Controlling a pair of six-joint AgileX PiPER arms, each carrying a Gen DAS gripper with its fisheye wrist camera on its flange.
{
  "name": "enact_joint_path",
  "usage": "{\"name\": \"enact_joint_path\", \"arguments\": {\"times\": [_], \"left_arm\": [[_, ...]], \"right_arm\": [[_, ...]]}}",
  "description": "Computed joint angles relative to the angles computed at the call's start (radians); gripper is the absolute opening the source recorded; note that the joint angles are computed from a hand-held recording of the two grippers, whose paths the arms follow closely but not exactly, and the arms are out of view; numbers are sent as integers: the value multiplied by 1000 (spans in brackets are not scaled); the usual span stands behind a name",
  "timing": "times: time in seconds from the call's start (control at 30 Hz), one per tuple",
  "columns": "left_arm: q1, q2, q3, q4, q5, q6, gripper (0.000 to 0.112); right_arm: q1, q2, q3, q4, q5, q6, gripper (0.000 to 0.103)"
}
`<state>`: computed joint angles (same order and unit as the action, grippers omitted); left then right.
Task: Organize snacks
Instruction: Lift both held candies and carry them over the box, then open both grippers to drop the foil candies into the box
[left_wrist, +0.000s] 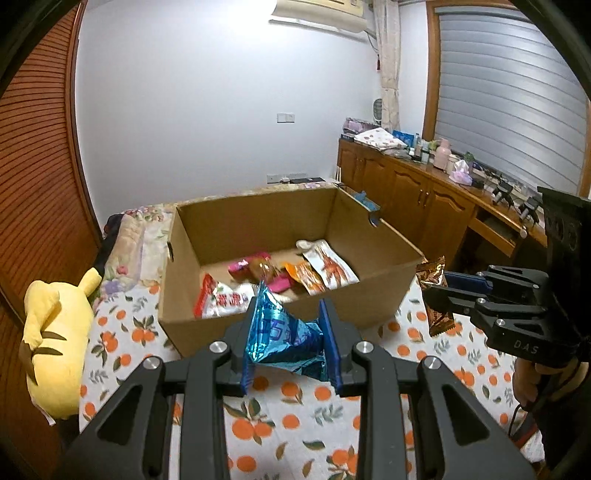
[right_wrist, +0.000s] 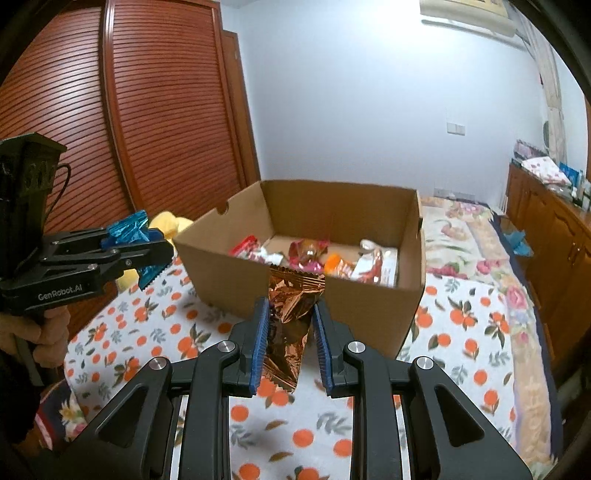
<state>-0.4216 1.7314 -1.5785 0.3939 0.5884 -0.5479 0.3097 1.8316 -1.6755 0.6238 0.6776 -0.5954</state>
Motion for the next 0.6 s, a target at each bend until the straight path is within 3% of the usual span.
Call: {"name": "enact_joint_path", "arguments": {"times": [0.6], "left_arm": [[126, 321, -498, -182, 191, 266, 29]], "right_arm": [[9, 400, -716, -160, 260, 186, 23]]}}
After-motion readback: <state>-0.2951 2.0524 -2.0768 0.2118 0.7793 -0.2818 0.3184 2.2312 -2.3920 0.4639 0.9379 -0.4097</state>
